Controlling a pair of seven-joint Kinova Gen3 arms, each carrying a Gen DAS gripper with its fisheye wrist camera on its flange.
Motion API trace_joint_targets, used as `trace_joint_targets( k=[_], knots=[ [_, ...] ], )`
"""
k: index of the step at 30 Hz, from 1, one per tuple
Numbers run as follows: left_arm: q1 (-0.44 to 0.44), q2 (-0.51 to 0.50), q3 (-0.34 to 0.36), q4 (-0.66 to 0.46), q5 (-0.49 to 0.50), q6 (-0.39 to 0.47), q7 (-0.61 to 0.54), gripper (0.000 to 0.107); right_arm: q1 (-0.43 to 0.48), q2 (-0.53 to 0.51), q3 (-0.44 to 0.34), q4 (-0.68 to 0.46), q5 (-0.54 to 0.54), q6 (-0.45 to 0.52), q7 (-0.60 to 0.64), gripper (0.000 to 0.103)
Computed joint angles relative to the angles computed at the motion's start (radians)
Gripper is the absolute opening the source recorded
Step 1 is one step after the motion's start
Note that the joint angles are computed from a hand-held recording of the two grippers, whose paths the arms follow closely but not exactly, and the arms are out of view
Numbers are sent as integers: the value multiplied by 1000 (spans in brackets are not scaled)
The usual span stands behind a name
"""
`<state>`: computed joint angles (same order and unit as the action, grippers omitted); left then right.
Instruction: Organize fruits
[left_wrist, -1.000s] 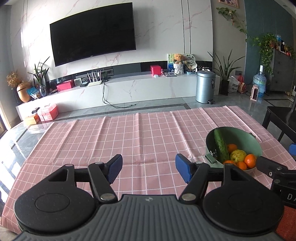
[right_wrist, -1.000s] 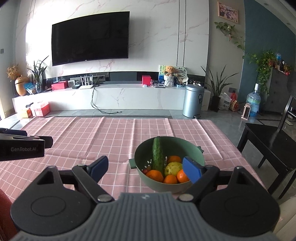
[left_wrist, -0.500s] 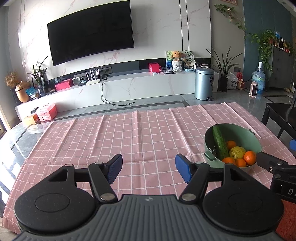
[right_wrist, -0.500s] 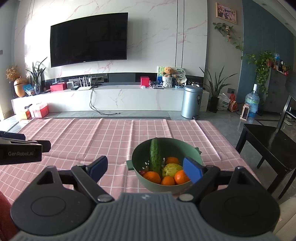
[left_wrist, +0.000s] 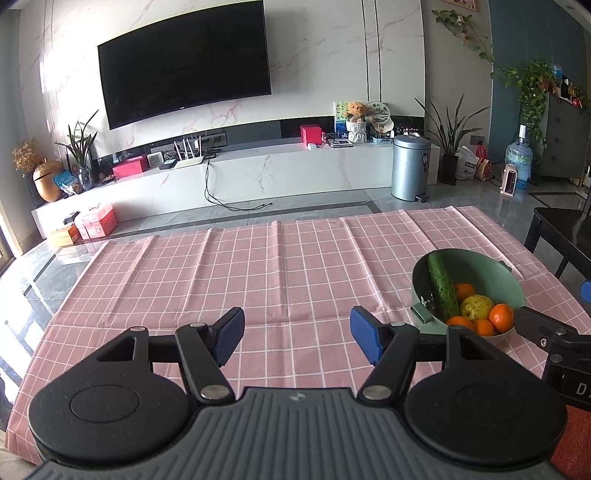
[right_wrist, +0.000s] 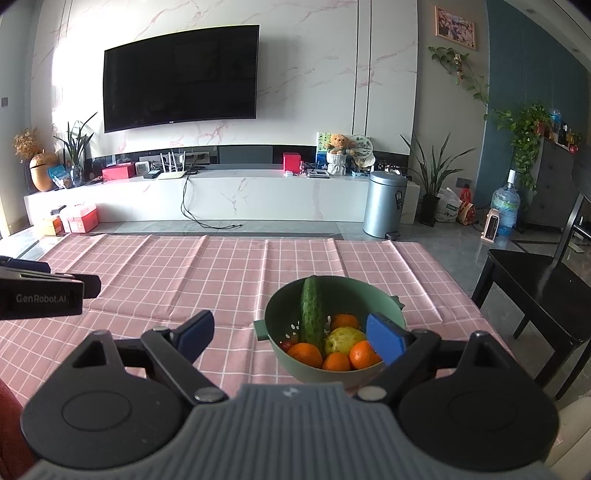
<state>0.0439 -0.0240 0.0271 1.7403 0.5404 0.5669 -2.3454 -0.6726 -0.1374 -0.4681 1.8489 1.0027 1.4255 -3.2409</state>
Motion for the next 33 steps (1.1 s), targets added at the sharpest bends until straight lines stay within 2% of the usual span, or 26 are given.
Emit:
trace_joint_targets(
  k=[33],
  knots=[
    [-1,4,3,-13,-37,1,51,77,3,-4,-2,0,-3,-4,13,88]
  ],
)
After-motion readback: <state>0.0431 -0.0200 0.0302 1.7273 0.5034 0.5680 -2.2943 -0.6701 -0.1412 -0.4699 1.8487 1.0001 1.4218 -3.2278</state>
